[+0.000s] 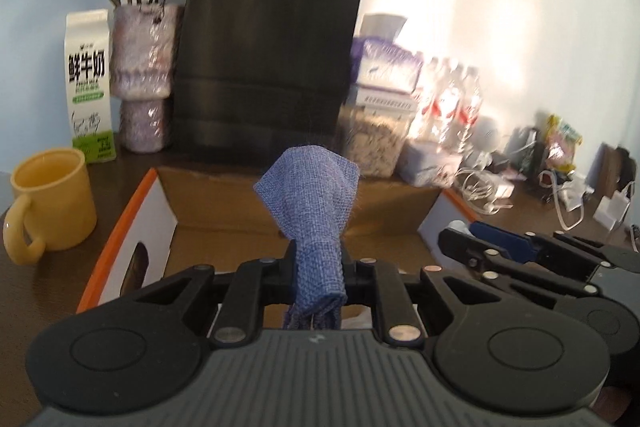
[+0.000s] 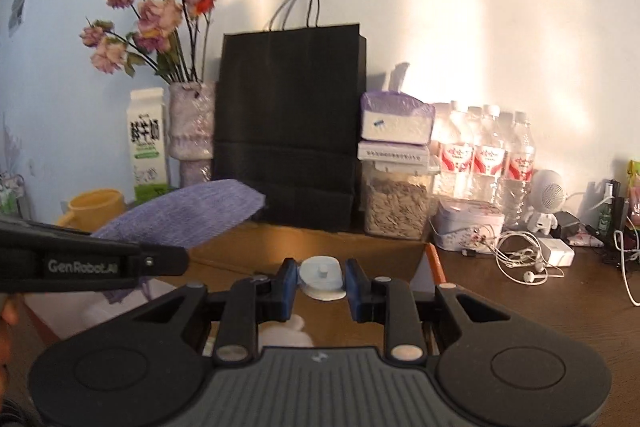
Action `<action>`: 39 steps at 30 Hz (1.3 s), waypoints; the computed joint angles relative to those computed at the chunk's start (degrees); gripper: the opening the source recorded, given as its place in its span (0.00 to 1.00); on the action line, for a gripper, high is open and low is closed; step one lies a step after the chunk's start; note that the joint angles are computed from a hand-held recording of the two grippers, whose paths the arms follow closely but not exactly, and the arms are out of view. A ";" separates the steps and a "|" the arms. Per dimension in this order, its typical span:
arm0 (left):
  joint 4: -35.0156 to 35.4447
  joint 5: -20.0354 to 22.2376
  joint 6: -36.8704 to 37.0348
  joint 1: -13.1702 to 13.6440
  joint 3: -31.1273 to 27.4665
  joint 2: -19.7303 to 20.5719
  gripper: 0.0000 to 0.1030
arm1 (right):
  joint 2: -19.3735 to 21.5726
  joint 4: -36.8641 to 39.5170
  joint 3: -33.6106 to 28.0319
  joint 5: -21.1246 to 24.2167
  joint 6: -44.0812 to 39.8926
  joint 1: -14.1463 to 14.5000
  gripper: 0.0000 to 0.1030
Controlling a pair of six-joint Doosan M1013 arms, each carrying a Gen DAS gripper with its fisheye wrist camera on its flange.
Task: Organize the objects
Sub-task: 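Lower the pouch and cap into the red box and open both tools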
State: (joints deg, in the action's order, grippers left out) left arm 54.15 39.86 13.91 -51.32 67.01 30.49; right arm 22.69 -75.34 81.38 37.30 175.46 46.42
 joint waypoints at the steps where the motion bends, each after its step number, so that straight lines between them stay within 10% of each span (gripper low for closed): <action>1: -0.35 0.35 0.17 0.04 -0.10 0.13 0.16 | 0.10 1.24 -0.04 -0.37 -0.48 -0.25 0.24; 7: -0.64 1.48 0.06 0.06 -0.28 0.41 0.26 | 0.44 3.80 -0.31 -0.23 -2.26 -0.51 0.26; 9: 0.05 1.87 -1.02 0.02 -0.19 0.33 0.47 | 0.51 4.74 -0.46 0.13 -2.97 -0.42 0.35; 11: 1.35 3.61 -2.26 -0.26 -0.48 0.46 0.94 | 0.52 5.28 -0.50 0.39 -3.38 -0.33 0.71; 12: 3.12 5.25 -3.72 -0.61 -0.64 0.59 1.00 | 0.54 5.58 -0.54 0.57 -3.62 -0.27 0.83; 13: 4.60 6.35 -4.80 -0.86 -0.71 0.68 1.00 | 0.54 6.02 -0.58 0.61 -3.95 -0.24 1.00; 39: 12.67 4.99 -13.13 -2.47 3.49 -3.13 1.00 | -2.08 0.53 1.63 1.56 1.29 1.63 1.00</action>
State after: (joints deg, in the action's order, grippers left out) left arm 66.81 44.85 0.79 -53.78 70.50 27.37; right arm 20.62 -74.81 83.01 38.86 176.74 48.05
